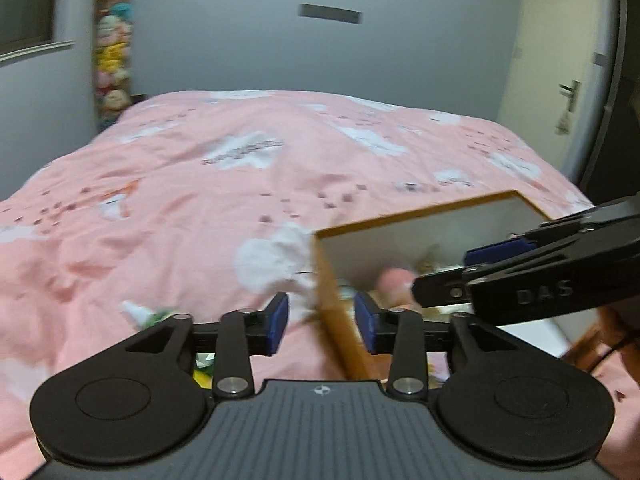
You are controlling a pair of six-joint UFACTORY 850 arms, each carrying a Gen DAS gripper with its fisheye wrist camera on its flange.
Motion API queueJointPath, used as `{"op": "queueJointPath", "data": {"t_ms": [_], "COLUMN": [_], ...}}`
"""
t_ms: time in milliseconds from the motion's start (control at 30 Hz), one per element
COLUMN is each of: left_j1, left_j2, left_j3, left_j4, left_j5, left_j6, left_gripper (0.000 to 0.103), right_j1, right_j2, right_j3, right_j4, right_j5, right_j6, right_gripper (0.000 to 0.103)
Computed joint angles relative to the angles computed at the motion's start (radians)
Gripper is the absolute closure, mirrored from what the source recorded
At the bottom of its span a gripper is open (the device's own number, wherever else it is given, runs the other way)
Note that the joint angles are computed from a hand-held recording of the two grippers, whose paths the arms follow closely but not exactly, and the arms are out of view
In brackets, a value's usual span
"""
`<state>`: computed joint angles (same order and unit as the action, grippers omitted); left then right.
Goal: Organize rigid objects
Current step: 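Withdraw both tools from the box toward the green spray bottle, then grasp the yellow tape measure with the left gripper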
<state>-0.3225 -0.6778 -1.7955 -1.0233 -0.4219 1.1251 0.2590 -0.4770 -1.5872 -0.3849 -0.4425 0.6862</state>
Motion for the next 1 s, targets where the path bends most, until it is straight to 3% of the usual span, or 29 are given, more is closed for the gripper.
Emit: {"op": "queueJointPath", "data": {"t_ms": [67,167,300,500,733,833,1000], "left_j1": [0.009,0.034,0.069,0.109,0.156,0.165,0.165], "left_j2": [-0.002,-0.029,-0.063,-0.12,-0.241,-0.288,-0.385], "left_j3": [-0.006,-0.059,-0.106,-0.181,-0.358,-0.427,-0.565], "left_j4": [0.06,0.196,0.257,0.317,0.326,0.353,0.393], "left_j5": [0.018,-0.043,-0.082,-0.153,-0.3,-0.335,-0.463], "left_j6": [-0.084,-0.278,-0.409,-0.564,-0.66,-0.719,-0.805], "left_gripper": [0.046,0.046,0.046,0.052,0.054,0.063,0.063], "right_j1": [0.016,0.041,0.07,0.086,0.089,0.087,0.084], "right_j2": [-0.018,-0.052,-0.097,-0.216,-0.35,-0.413,-0.489], "right_j3": [-0.031,-0.079,-0.13,-0.288,-0.459,-0.545,-0.647], "right_j4": [-0.007,-0.048,-0.082,0.069,0.144,0.188,0.254], "right_j5": [-0.009,-0.012,0.007,-0.084,-0.189,-0.246,-0.304], "right_j6": [0.0,-0.008,-0.024,-0.166,-0.229,-0.274,-0.348], "right_gripper": [0.043,0.043,0.043,0.043,0.052,0.062,0.063]}}
